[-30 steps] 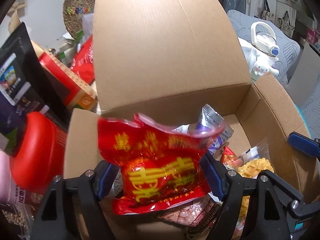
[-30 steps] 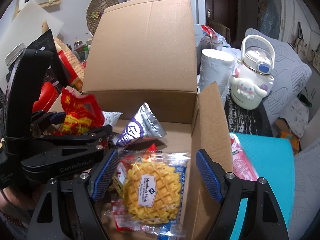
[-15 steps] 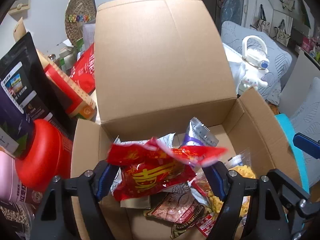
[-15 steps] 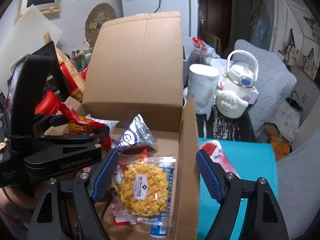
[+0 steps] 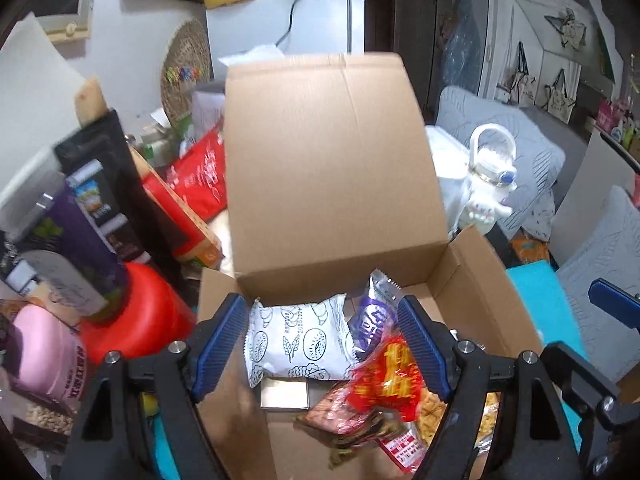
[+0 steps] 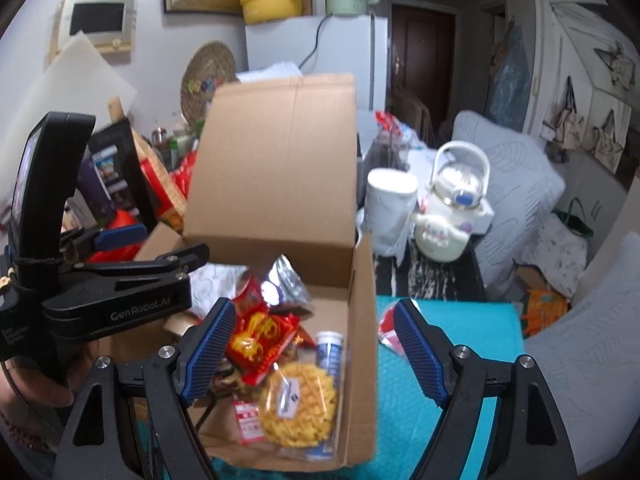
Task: Organize snacks
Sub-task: 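Open both grippers to drop the red snack bag and waffle into the box, then withdraw both grippers back from the filled box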
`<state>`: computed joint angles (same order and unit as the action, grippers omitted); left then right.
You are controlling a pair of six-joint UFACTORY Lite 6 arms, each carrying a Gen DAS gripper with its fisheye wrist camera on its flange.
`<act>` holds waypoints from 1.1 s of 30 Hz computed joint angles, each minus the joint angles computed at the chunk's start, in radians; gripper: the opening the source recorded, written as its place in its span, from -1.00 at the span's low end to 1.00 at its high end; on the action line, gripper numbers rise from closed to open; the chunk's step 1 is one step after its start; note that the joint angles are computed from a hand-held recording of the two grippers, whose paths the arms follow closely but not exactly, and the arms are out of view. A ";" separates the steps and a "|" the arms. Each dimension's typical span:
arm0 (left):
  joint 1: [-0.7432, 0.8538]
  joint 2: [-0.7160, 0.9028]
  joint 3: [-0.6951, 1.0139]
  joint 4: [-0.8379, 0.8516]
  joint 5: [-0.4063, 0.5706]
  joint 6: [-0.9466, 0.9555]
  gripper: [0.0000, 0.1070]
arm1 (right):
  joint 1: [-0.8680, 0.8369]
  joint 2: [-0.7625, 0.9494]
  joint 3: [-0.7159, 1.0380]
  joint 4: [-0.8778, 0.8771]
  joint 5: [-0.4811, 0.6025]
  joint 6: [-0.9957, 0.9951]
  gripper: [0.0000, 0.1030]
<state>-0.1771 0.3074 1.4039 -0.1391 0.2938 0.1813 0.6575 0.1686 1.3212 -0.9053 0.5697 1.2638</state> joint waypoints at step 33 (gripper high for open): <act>0.066 -1.211 -0.699 -0.077 0.264 0.136 0.47 | 0.842 -0.343 -0.190 -0.240 0.849 0.476 0.65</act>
